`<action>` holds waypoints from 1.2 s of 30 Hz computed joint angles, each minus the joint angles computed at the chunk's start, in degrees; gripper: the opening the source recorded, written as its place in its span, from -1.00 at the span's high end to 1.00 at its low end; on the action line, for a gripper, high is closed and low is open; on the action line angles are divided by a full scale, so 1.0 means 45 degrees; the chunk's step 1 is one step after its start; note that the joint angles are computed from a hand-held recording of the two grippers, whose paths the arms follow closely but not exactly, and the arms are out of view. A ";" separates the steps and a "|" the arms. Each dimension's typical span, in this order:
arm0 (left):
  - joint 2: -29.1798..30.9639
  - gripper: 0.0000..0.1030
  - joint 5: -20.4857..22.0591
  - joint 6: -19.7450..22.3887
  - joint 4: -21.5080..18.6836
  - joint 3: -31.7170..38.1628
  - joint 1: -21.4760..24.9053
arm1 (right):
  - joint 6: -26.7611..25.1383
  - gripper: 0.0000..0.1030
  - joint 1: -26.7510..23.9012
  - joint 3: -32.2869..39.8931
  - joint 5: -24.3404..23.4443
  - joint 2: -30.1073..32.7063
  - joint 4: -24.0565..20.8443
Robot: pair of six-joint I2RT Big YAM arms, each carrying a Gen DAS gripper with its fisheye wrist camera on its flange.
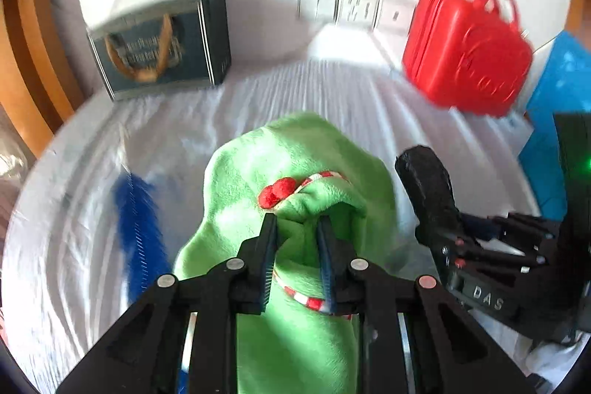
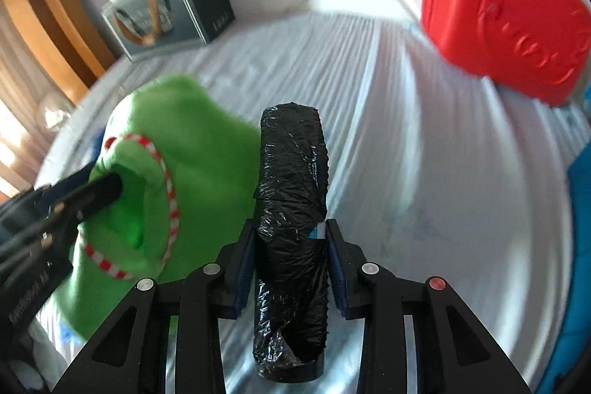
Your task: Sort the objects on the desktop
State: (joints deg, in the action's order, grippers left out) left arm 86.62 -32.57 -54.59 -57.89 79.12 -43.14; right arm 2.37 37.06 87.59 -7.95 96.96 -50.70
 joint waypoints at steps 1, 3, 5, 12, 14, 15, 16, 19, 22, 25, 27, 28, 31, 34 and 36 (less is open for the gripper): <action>-0.0155 0.60 -0.0435 -0.0111 -0.0319 0.0231 -0.0259 | -0.0009 0.33 0.0010 -0.0169 0.0042 -0.0375 0.0056; -0.0431 0.82 -0.0974 -0.0262 -0.0706 0.0511 -0.0612 | 0.0011 0.33 0.0045 -0.0509 0.0074 -0.1202 0.0179; -0.0639 0.82 -0.1774 -0.0542 -0.1303 0.0948 -0.1137 | 0.0027 0.33 0.0066 -0.0807 0.0116 -0.1992 0.0259; -0.0909 0.82 -0.3089 -0.2877 -0.3814 0.1888 -0.2626 | -0.0148 0.33 -0.0131 -0.1663 -0.0137 -0.4242 0.0112; -0.0950 0.81 -0.2943 -0.3935 -0.4693 0.1917 -0.2848 | -0.0182 0.33 -0.0158 -0.1885 -0.0153 -0.4620 0.0011; -0.0944 0.76 -0.2765 -0.4171 -0.4935 0.1914 -0.2873 | -0.0219 0.33 -0.0217 -0.2054 -0.0200 -0.4784 0.0007; -0.1007 0.71 -0.2432 -0.4448 -0.5056 0.1754 -0.2890 | -0.0220 0.33 -0.0276 -0.2221 -0.0248 -0.4925 -0.0031; -0.1385 0.02 -0.1492 -0.4682 -0.4469 0.0962 -0.2743 | -0.0185 0.33 -0.0395 -0.2505 -0.0346 -0.4998 -0.0121; -0.1512 -0.50 -0.1016 -0.4651 -0.4158 0.0399 -0.2378 | -0.0126 0.33 -0.0443 -0.2507 -0.0441 -0.4694 -0.0239; -0.1307 -0.50 -0.0441 -0.3795 -0.3902 0.0238 -0.1613 | -0.0055 0.33 -0.0513 -0.2483 -0.0476 -0.4341 -0.0159; -0.1073 -0.50 0.0044 -0.3033 -0.3483 0.0132 -0.1055 | 0.0030 0.33 -0.0517 -0.2304 -0.0491 -0.3911 -0.0093; -0.0878 -0.50 0.0398 -0.2430 -0.3120 0.0028 -0.0631 | 0.0047 0.33 -0.0516 -0.2116 -0.0482 -0.3578 -0.0076; -0.0137 -0.50 0.1229 -0.1042 -0.2449 -0.0077 0.0388 | 0.0021 0.33 -0.0507 -0.1705 -0.0502 -0.2822 -0.0035; 0.0771 -0.50 0.2039 0.0299 -0.2173 0.0070 0.1292 | -0.0075 0.33 -0.0453 -0.1225 -0.0492 -0.1903 0.0008; 0.1494 -0.49 0.2435 0.1133 -0.2469 0.0382 0.1792 | -0.0065 0.33 -0.0420 -0.0950 -0.0524 -0.1320 0.0055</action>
